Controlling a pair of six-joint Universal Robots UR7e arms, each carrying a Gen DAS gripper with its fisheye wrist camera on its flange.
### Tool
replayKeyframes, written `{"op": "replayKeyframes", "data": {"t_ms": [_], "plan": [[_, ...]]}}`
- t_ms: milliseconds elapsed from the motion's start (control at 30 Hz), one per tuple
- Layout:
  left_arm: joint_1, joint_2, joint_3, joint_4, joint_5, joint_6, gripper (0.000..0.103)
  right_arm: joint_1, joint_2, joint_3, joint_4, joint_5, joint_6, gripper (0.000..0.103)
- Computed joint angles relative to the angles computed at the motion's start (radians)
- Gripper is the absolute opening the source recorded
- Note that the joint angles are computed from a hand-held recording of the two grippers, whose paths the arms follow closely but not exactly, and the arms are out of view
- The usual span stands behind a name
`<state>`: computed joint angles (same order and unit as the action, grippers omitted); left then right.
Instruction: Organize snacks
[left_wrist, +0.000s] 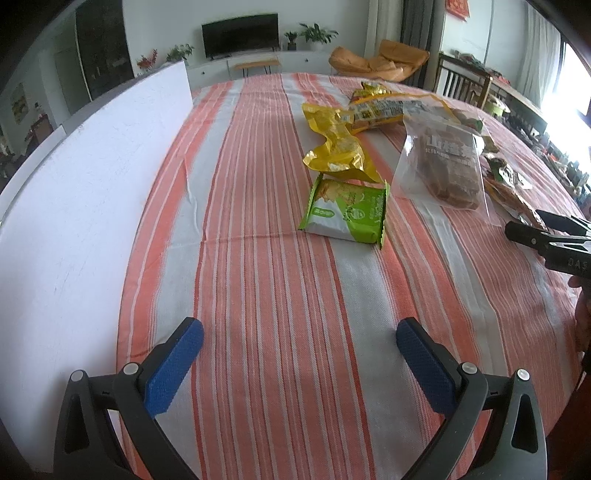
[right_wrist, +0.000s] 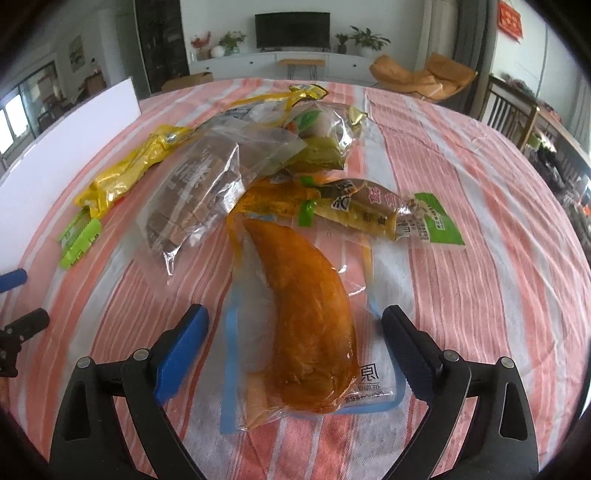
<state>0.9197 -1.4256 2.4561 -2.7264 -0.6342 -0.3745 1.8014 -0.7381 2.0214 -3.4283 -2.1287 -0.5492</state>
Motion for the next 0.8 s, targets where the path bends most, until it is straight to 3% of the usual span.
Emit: {"op": "replayKeyframes", "data": {"t_ms": [67,267,367,467,600,800], "plan": [[0.013,-0.02,-0.048,0.113,-0.057,-0.014,0.103,-0.003,-0.003,0.001,0.0,0.001,-0.004,0.097],[0.022,0.043,-0.251,0.15,-0.12,0.091,0.103,-0.001,-0.002,0.002,0.0,0.001,-0.002,0.097],[0.051,0.16,-0.42,0.264,-0.052,0.069,0.103,-0.003,-0.003,0.002,0.0,0.002,-0.002,0.097],[0.085,0.279,-0.526,0.267,0.035,0.104,0.102,-0.002,-0.003,0.002,0.0,0.001,-0.002,0.097],[0.147,0.382,-0.647,0.422,0.094,0.068,0.096,-0.002,-0.003,0.002,0.0,0.002,-0.002,0.097],[0.226,0.372,-0.702,0.438,-0.074,0.026,0.093,-0.002,-0.003,0.003,0.0,0.002,-0.002,0.097]]}}
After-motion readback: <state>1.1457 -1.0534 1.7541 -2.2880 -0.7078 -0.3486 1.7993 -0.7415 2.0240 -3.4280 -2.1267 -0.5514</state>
